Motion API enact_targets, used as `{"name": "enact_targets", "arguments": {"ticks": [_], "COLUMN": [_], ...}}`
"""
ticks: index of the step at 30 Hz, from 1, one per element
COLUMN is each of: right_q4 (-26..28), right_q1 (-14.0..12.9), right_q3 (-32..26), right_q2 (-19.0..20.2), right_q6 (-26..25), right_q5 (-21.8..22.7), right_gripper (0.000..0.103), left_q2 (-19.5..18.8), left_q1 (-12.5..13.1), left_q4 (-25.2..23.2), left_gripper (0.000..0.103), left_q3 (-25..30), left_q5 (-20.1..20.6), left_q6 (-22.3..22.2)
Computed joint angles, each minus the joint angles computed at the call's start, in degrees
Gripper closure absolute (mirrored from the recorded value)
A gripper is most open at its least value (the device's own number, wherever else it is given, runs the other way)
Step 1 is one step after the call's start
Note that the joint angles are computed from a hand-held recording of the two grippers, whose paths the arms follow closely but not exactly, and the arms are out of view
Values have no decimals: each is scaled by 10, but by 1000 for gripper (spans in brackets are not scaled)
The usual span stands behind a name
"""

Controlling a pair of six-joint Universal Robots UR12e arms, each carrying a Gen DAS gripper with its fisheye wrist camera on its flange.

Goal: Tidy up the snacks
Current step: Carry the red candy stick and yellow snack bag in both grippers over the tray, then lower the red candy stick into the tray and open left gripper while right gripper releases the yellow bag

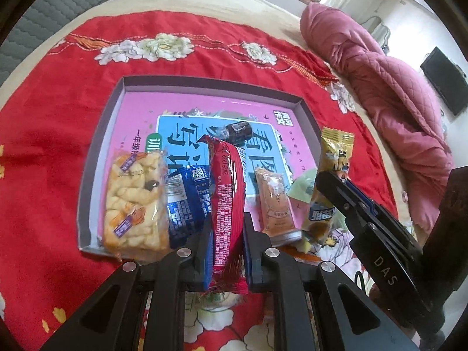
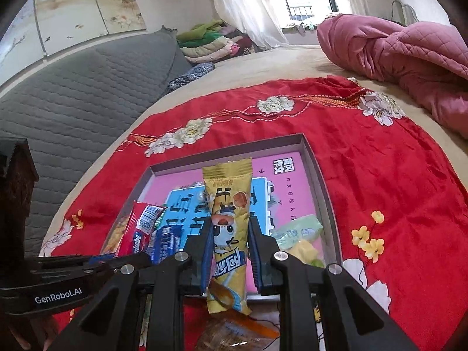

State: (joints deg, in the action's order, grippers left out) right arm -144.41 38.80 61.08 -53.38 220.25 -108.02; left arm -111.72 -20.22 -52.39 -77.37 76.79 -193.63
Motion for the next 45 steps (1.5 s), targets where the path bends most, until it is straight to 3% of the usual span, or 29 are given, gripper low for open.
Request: {"name": "enact_targets", "arguments": {"ticks": [22, 31, 34, 36, 41, 45], "right_q4": [36, 37, 37, 30, 24, 20], "right_q1": [-9, -6, -6, -7, -8, -7], "right_q3": [-8, -9, -4, 2, 11, 12], "right_q2": [13, 13, 10, 6, 0, -2], "right_q6": [11, 15, 24, 33, 43, 36], "right_q5": [1, -22, -30, -31, -32, -35], "right_gripper": [80, 73, 64, 62, 62, 60], "left_q2": [-29, -33, -33, -33, -30, -27], "left_q1": [-3, -2, -2, -2, -1, -1], "left_q4": [-24, -22, -20, -18, -9, -6], "left_gripper": [86, 83, 82, 80, 63, 58], "left_q3": [28, 31, 32, 32, 27, 26], "left_q5": [-11, -16, -16, -17, -26, -24], "left_q6": [-6, -9, -8, -8, -14, -11]}}
